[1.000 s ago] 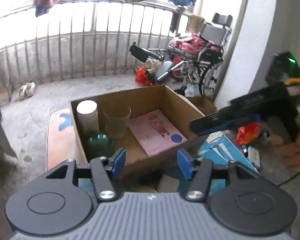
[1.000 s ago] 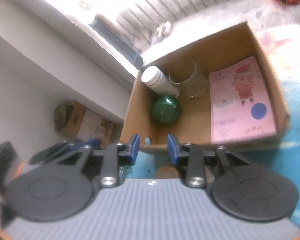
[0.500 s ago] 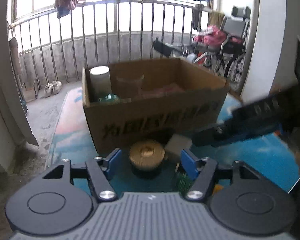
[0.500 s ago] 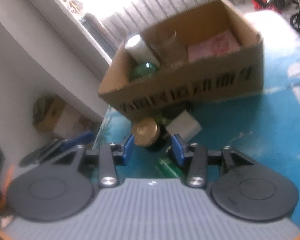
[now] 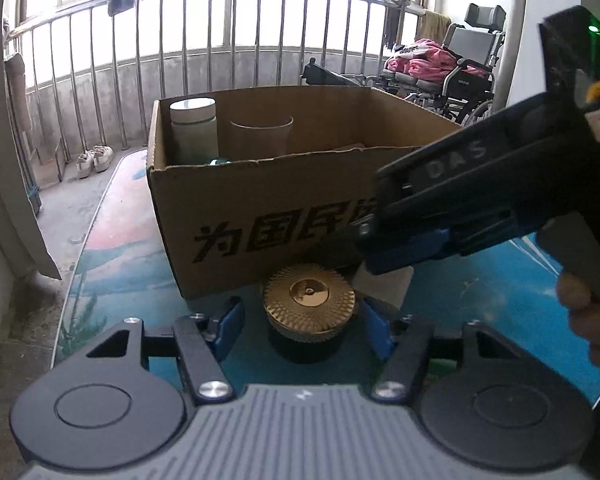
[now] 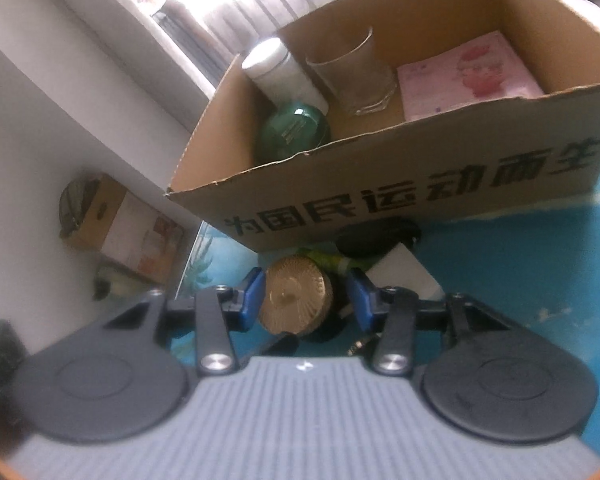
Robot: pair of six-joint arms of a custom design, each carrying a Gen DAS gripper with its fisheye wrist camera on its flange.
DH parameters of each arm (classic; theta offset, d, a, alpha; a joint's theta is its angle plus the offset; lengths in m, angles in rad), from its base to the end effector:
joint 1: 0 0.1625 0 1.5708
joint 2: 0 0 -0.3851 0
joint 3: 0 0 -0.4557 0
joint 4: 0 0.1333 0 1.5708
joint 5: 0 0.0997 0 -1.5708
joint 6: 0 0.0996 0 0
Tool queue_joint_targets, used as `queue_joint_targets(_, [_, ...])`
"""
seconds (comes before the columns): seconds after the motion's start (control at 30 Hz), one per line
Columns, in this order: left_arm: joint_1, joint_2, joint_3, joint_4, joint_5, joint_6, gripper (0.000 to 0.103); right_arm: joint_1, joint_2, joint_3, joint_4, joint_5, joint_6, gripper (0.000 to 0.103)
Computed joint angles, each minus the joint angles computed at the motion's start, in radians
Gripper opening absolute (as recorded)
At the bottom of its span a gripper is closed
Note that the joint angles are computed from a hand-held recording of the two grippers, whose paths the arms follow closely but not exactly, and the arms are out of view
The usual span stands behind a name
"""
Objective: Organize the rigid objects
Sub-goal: 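Move both tools back from the box to the gold-lidded black jar, then close the right gripper on the gold-lidded jar while the left gripper presses its lid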
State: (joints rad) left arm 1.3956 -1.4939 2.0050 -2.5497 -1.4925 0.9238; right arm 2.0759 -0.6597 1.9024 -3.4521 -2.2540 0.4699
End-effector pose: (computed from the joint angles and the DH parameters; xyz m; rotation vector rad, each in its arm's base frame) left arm 0.0412 -0.5768 0.2799 1.4607 2.4359 -0.5892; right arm 0.3410 -0.4711 -0.0355 -0.2579 -2.5859 1.1838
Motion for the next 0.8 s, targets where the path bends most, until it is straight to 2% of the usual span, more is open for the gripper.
queue_joint_targets(0.1, [0.005,0.006,-0.005,0.015,-0.008,-0.001,0.060,-0.012,0.018,-0.026,0.013,0.005,-0.009,0.045])
queue_joint_targets(0.3, [0.020,0.035,-0.029,0.043,-0.019,-0.004,0.053,-0.033,0.034,-0.043,0.020,0.034,-0.017,0.037])
queue_joint_targets(0.57, [0.030,0.036,-0.035,0.043,-0.026,-0.019,0.053,-0.035,0.048,-0.059,0.037,0.038,-0.034,0.034])
queue_joint_targets(0.8, [0.027,0.008,-0.030,0.069,0.000,-0.034,0.053,-0.027,0.057,-0.077,0.075,0.053,-0.040,0.034])
